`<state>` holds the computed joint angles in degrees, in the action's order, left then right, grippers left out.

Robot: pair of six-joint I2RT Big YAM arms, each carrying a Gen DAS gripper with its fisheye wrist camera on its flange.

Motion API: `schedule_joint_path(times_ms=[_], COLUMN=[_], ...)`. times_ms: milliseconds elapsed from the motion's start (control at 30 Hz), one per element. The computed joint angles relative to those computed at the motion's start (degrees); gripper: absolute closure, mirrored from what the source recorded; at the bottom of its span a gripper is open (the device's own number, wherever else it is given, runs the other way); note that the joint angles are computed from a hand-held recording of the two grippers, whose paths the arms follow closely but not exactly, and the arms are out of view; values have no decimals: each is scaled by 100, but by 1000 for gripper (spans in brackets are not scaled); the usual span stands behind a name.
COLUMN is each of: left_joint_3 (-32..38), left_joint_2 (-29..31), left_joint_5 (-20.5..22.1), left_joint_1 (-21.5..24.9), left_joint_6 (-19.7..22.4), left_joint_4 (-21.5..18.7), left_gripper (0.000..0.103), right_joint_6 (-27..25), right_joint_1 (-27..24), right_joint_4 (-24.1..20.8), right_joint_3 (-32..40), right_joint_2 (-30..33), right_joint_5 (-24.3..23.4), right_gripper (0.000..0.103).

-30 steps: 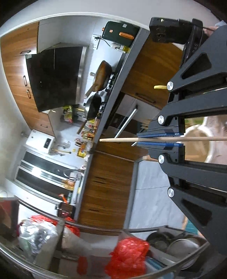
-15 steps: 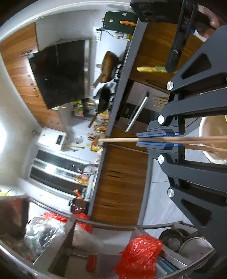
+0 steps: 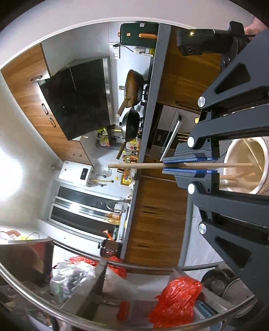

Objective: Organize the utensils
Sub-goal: 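Lower the chopstick and tulip spoon into the holder cups with both tools, then open both tools and withdraw them from the holder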

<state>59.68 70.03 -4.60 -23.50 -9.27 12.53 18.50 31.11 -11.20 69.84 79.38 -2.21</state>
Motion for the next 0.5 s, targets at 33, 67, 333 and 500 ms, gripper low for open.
schedule_joint_path(times_ms=[33,67,333,500], left_joint_3=[-53,-69,-60,-75], left_joint_2=[-42,-61,77,141], left_joint_5=[-36,-48,-168,-183], left_joint_1=[-22,-36,-89,-107], left_joint_6=[61,92,278,311], left_joint_4=[48,40,-501,-739], left_gripper=[98,98,98,98], right_joint_6=[-2,-18,-99,-78], right_joint_1=[1,4,70,84], right_joint_4=[-3,-16,-182,-353], right_joint_3=[-10,-11,13,43], right_joint_2=[-10,-13,16,76], right_joint_5=[-7,-22,7,28], right_gripper=[93,93,93,93])
